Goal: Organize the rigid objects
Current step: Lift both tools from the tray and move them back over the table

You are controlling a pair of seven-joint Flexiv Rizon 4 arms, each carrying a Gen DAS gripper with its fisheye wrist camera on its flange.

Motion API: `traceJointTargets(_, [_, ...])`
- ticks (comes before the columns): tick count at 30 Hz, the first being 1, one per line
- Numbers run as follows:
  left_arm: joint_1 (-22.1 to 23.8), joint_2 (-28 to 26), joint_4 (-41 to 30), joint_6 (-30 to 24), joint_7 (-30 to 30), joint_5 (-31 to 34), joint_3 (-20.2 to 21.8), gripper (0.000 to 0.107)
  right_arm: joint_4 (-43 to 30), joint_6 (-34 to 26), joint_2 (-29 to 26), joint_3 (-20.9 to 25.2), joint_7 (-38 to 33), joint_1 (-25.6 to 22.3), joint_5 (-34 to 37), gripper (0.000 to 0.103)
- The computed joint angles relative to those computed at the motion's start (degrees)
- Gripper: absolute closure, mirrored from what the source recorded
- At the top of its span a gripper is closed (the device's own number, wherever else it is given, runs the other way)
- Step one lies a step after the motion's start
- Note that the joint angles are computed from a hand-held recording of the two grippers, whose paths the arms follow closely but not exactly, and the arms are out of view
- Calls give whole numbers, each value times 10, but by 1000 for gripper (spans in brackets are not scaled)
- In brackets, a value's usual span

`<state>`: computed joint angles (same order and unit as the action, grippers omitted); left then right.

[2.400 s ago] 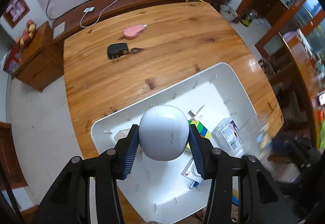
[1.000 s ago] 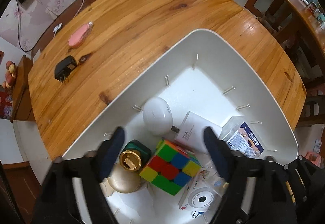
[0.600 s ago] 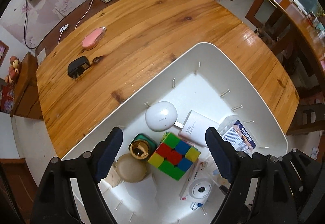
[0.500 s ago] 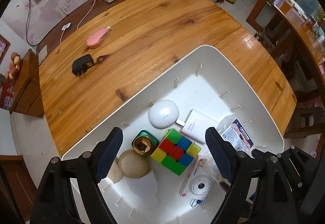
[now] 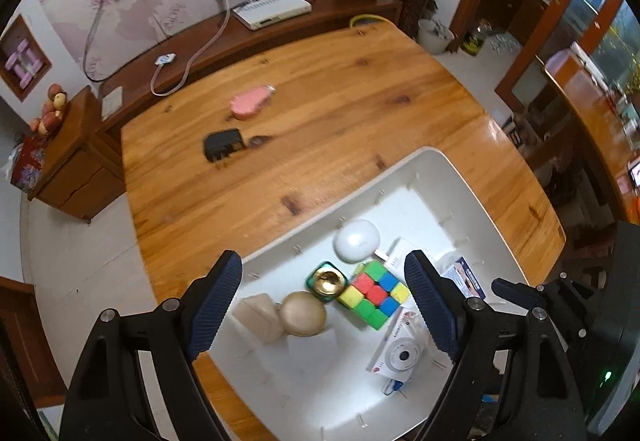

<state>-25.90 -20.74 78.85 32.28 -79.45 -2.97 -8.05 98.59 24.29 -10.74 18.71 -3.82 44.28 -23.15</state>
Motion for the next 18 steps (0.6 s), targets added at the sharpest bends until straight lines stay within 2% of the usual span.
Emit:
traceJointTargets(9, [19, 0, -30, 12, -31, 14, 18, 21, -37, -2, -6, -14, -55, -10, -29, 39])
traceJointTargets(18, [21, -47, -110, -13, -72, 51, 34, 21, -87, -14, -23, -37, -147, -33, -45, 39])
